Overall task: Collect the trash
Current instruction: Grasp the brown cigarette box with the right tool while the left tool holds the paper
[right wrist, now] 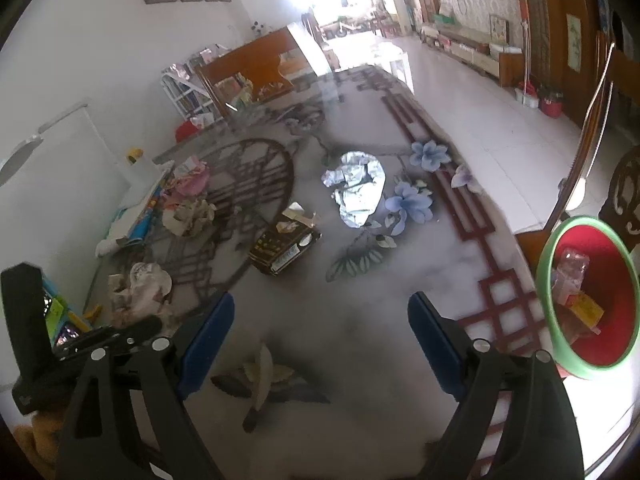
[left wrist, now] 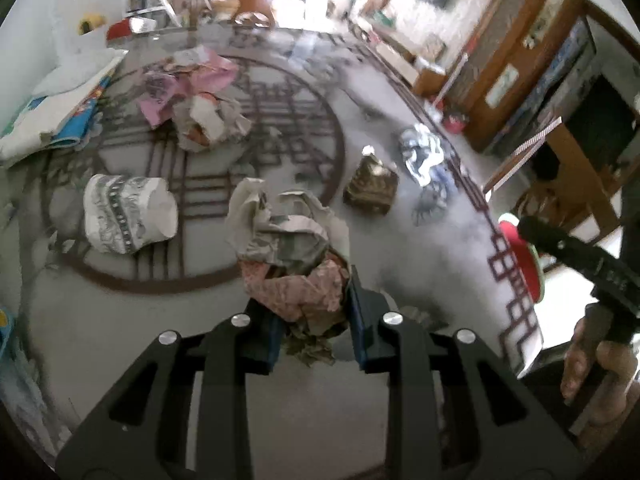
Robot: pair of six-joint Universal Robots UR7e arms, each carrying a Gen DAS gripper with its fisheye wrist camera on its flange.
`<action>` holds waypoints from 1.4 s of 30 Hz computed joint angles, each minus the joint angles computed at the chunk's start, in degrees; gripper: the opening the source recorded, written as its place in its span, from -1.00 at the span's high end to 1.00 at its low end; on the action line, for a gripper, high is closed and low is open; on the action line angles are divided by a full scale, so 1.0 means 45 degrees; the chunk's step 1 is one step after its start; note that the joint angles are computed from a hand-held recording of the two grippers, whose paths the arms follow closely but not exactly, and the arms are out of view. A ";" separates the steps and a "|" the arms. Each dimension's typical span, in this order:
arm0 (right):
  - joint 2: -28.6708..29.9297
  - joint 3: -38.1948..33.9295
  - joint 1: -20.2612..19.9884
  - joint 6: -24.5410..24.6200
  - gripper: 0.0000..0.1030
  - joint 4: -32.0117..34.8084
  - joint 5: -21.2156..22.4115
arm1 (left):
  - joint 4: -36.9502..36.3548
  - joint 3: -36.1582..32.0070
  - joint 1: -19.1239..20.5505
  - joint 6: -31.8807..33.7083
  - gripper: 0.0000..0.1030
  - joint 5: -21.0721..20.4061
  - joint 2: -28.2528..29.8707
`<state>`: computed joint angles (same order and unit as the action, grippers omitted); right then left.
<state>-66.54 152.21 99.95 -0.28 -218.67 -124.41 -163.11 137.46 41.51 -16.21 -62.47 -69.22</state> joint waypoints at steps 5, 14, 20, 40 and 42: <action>-0.0709 -0.0506 -0.1454 0.1181 -0.71 0.2384 0.1124 | -0.0431 -0.0156 0.0836 -0.0693 0.48 -0.1569 0.0268; 0.1124 -0.3438 -0.1188 0.1853 -0.71 0.4915 0.0478 | -0.1275 -0.0229 0.0996 -0.0718 0.48 -0.2337 0.0408; 0.2825 -0.5335 -0.0967 0.2500 -0.71 0.5929 -0.0473 | -0.1126 -0.0276 0.1366 -0.1019 0.48 -0.2302 0.0391; 0.3136 -0.5450 -0.0466 0.0725 -0.47 0.6368 -0.1693 | -0.1175 -0.0318 0.1441 -0.0969 0.48 -0.2321 0.0586; 0.3267 -0.5511 -0.0487 0.0808 -0.47 0.6290 -0.1702 | -0.1183 -0.0306 0.1412 -0.0979 0.48 -0.2207 0.0596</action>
